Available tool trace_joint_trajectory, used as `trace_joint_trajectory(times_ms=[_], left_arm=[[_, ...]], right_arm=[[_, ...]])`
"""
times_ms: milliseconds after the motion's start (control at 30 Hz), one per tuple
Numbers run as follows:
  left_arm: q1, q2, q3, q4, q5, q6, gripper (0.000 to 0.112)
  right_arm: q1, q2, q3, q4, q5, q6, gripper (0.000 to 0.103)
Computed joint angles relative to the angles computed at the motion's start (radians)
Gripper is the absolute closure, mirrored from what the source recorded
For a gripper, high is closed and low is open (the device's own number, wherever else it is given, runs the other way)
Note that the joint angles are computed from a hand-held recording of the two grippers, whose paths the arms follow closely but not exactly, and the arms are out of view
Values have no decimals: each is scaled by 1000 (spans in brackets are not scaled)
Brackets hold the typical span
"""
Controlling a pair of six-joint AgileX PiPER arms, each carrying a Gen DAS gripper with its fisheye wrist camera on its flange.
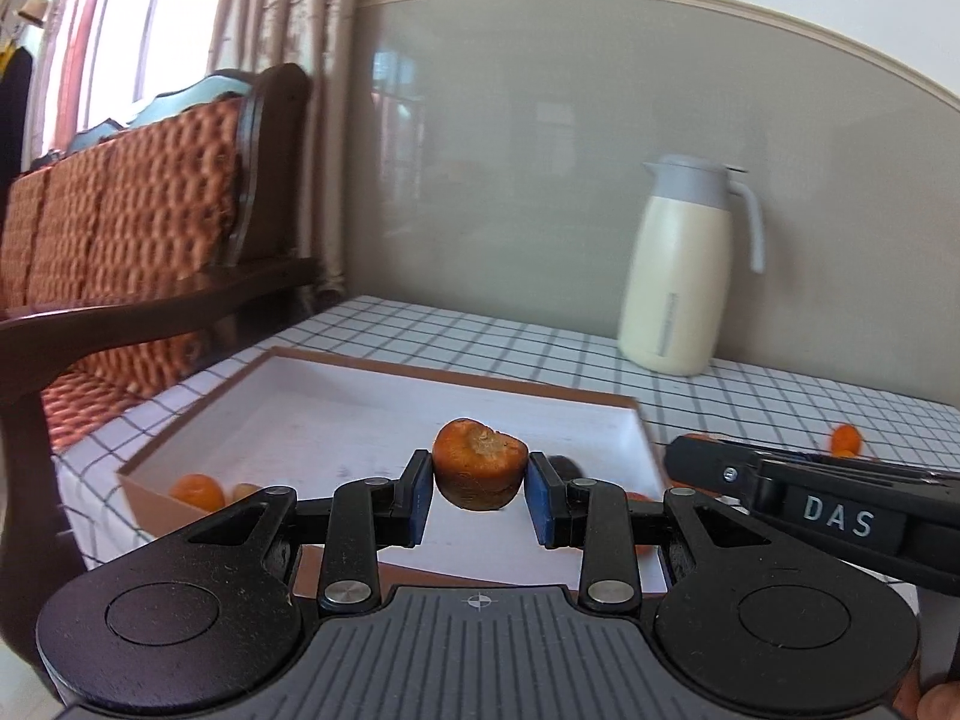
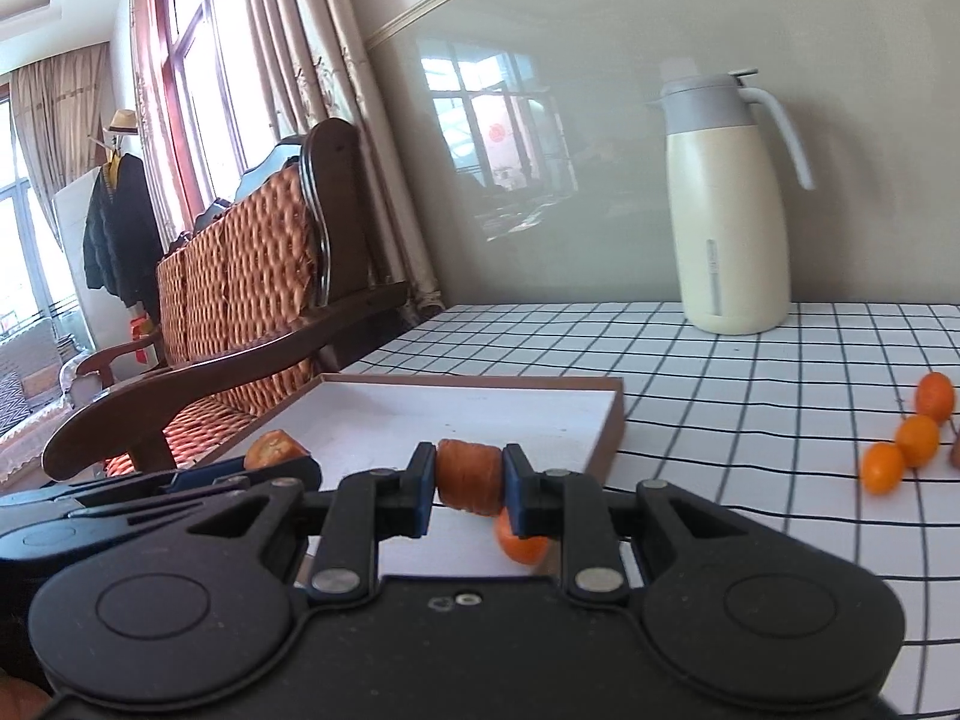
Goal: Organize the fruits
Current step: 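Carry the peeled orange in the left gripper over the tray while the right gripper carries its piece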
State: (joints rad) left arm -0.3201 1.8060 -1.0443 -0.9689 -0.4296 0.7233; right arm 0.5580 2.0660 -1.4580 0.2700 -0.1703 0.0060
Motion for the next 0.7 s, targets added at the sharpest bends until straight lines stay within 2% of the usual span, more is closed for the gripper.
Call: trace_joint_trajectory(times_ms=[333,700], left_arm=[[78,8,12,23,-15,-33,79],[132,49,-26,24,-10,-27,79]], right_arm=[[31,76,-112,123,31,-123,88],[57,131,-198,495,35,-505,88]])
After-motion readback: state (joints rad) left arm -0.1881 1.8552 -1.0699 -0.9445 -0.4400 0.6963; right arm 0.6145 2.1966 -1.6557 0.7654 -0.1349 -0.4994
